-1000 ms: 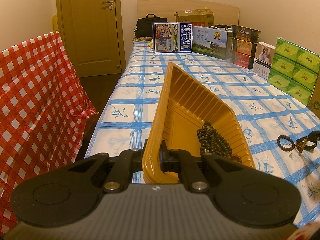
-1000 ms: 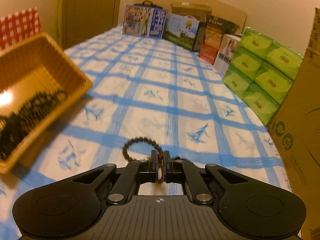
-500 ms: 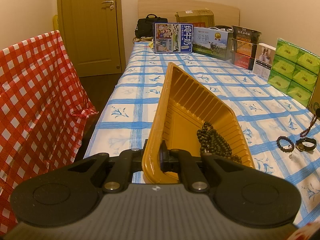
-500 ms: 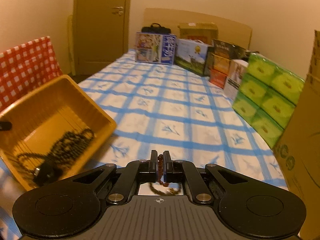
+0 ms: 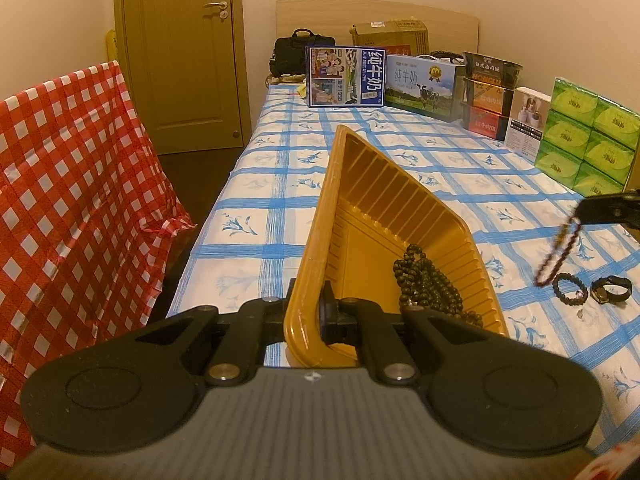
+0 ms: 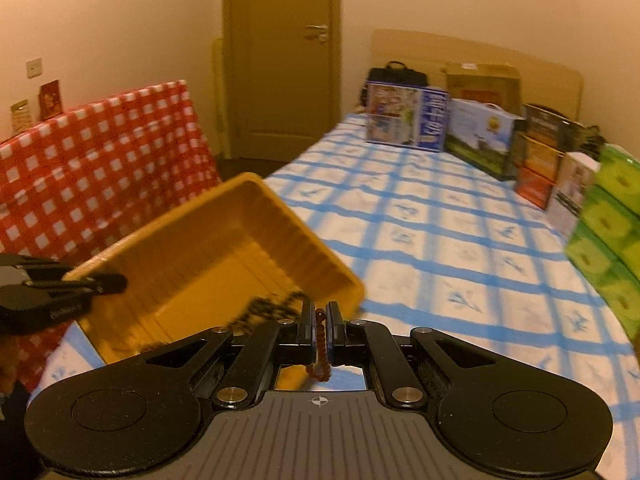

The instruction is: Organize jewelry

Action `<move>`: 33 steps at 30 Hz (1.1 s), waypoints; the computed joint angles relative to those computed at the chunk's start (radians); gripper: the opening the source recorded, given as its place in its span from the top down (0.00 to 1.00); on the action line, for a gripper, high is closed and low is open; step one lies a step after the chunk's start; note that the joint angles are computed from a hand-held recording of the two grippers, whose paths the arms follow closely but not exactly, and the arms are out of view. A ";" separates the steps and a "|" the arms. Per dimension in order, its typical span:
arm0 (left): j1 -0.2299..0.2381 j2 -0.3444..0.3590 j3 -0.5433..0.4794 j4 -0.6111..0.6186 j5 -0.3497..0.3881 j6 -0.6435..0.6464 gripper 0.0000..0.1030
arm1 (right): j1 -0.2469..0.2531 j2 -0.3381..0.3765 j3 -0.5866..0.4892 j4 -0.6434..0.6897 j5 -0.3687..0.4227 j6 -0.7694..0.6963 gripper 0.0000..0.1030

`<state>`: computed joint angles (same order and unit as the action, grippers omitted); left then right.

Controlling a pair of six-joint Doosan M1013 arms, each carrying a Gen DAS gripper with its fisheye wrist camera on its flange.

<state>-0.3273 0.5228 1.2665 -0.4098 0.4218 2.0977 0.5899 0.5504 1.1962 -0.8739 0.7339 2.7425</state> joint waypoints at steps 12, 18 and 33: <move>0.000 0.000 0.000 0.004 0.000 -0.003 0.93 | -0.020 0.073 -0.104 0.130 -0.050 -0.129 0.96; 0.000 0.000 0.000 0.003 0.000 -0.003 0.93 | -0.024 0.095 -0.136 0.160 -0.045 -0.162 0.96; 0.000 0.000 0.000 0.003 0.000 -0.002 0.93 | -0.017 0.028 -0.011 0.025 0.015 0.080 0.76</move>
